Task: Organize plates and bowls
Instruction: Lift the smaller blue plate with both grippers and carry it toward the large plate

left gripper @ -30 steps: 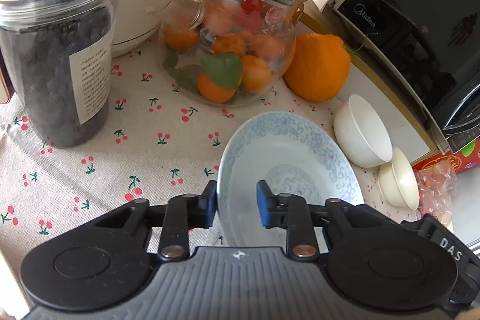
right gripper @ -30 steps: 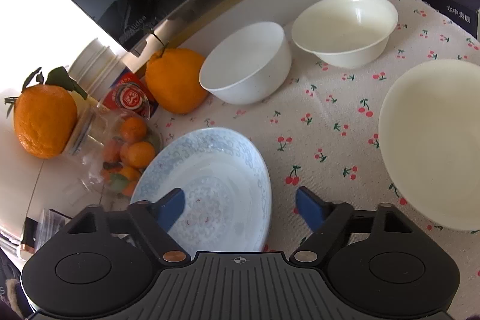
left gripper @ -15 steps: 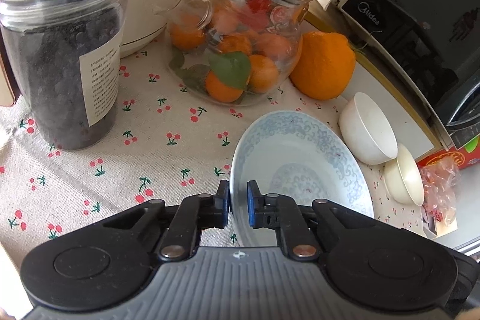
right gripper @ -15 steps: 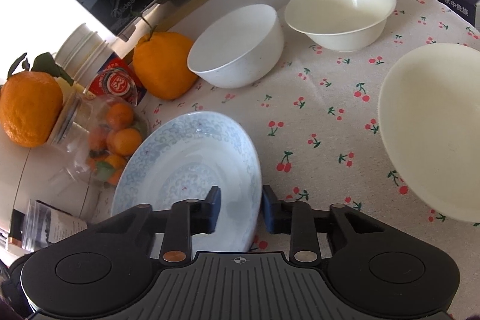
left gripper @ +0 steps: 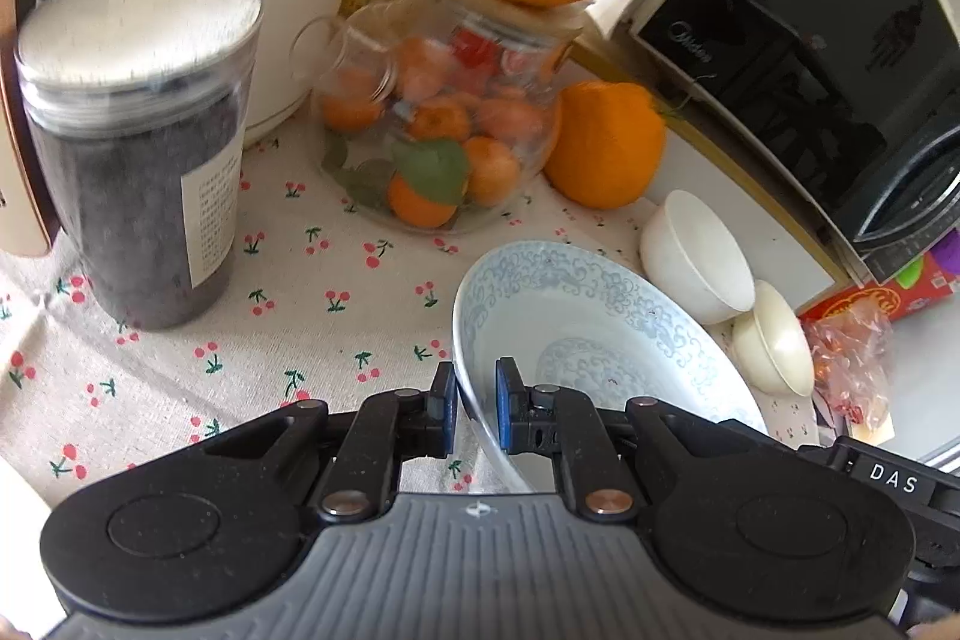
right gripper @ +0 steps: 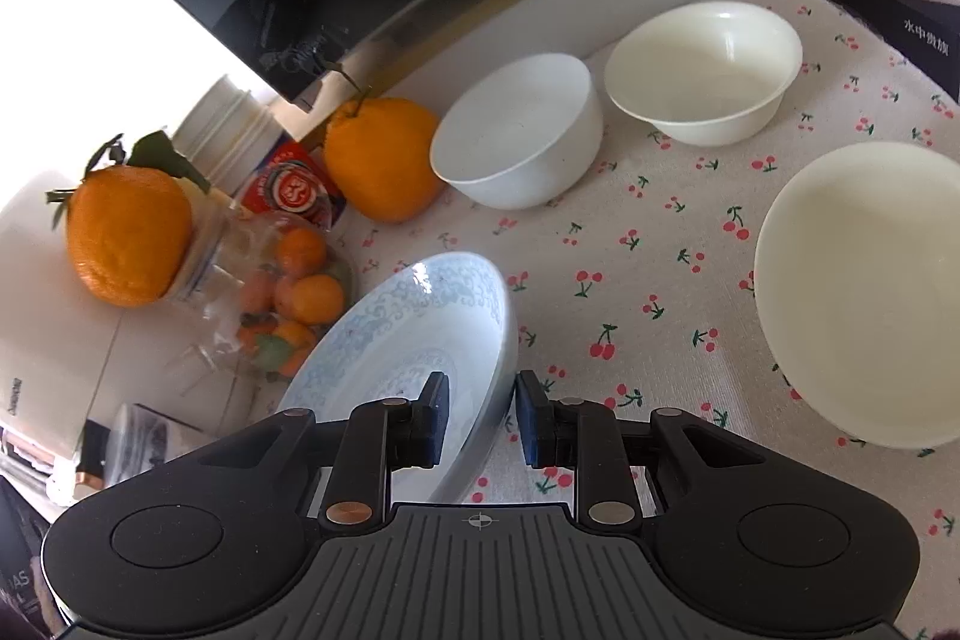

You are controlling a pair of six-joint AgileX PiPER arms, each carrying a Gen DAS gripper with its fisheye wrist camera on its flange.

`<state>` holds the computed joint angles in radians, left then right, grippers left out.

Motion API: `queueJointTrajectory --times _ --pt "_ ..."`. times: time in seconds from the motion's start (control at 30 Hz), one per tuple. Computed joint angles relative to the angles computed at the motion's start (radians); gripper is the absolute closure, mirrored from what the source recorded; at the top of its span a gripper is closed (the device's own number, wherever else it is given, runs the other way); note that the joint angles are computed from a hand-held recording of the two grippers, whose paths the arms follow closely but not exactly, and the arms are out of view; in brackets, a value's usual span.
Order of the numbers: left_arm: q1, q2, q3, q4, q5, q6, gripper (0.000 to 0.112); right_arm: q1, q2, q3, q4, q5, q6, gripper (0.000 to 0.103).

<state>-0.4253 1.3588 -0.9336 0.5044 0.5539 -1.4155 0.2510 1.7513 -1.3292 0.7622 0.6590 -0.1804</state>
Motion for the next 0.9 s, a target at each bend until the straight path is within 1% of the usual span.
queueJointTrajectory --times 0.13,0.4,0.67,0.9 --pt "-0.029 -0.027 -0.010 0.013 0.034 0.011 0.101 -0.014 -0.043 0.014 -0.008 0.026 -0.002 0.079" --pt "-0.084 -0.070 -0.028 -0.025 0.111 0.072 0.101 -0.037 -0.139 0.042 -0.059 0.085 0.021 0.079" --pt "-0.122 -0.132 -0.003 -0.059 0.124 0.078 0.101 -0.073 -0.238 0.105 -0.041 0.133 -0.018 0.079" --pt "-0.205 -0.165 0.008 -0.041 0.163 0.023 0.100 -0.112 -0.325 0.163 -0.051 0.185 -0.013 0.079"
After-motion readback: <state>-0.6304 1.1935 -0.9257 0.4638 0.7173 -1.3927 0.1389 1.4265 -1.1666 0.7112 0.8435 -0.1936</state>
